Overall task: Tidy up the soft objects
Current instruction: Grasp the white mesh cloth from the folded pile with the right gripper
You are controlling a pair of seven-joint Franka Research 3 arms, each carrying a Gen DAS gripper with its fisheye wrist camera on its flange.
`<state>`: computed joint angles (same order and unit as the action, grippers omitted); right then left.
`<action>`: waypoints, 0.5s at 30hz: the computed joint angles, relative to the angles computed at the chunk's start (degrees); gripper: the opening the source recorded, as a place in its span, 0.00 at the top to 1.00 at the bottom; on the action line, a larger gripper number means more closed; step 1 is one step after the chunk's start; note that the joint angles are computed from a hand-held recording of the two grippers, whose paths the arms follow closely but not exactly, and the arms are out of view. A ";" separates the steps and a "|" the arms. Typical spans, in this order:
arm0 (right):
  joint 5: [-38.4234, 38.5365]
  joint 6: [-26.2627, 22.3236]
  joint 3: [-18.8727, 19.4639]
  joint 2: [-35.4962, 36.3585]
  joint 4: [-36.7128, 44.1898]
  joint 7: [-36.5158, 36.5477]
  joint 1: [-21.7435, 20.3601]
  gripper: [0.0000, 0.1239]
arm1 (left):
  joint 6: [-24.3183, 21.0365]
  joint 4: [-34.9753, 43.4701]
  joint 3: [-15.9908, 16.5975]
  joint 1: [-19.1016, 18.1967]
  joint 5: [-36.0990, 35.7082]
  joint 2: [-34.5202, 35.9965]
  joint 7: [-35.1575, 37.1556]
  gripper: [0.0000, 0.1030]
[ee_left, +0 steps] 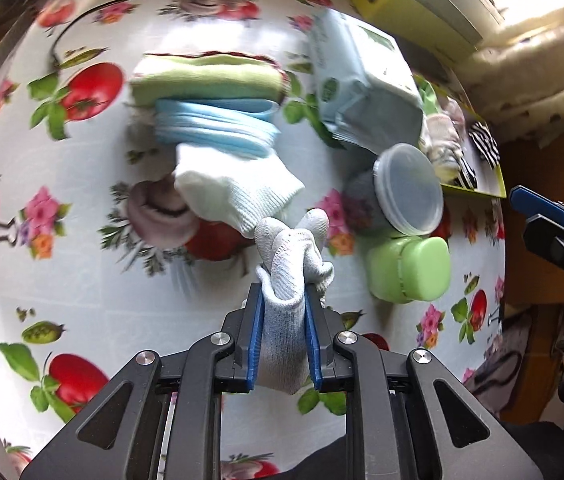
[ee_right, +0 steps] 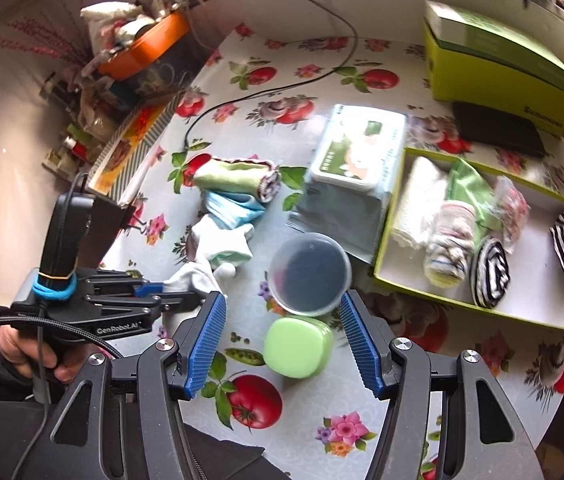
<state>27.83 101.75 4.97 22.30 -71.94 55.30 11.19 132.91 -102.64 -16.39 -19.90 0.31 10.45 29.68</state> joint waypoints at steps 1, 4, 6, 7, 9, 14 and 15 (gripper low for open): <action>-0.20 -0.21 0.18 0.34 0.51 -0.09 0.29 0.52 | 0.39 -1.00 0.04 0.12 -0.27 -0.79 -0.13 0.81; -0.92 -0.81 0.62 1.43 2.05 -0.15 1.31 0.52 | 1.32 -3.94 0.15 0.37 -0.90 -3.14 -0.80 0.81; -1.40 -1.48 1.05 2.50 3.55 -0.48 2.12 0.52 | 2.32 -5.90 0.13 0.54 -1.79 -4.59 -0.87 0.81; -1.70 -1.87 1.27 3.13 4.38 -0.60 2.62 0.52 | 2.83 -6.81 0.08 0.60 -2.39 -5.21 -0.61 0.81; -2.23 -2.79 1.57 4.42 6.02 -0.54 3.47 0.52 | 3.51 -8.38 0.00 0.72 -3.73 -6.34 0.50 0.81; -3.77 -4.43 2.31 6.96 8.53 -0.05 6.17 0.52 | 4.43 -13.36 0.42 0.63 -2.86 -10.68 -3.49 0.81; -4.17 -4.73 2.41 7.47 8.93 -0.01 6.74 0.52 | 4.45 -14.47 0.56 0.71 -2.27 -11.68 -5.02 0.81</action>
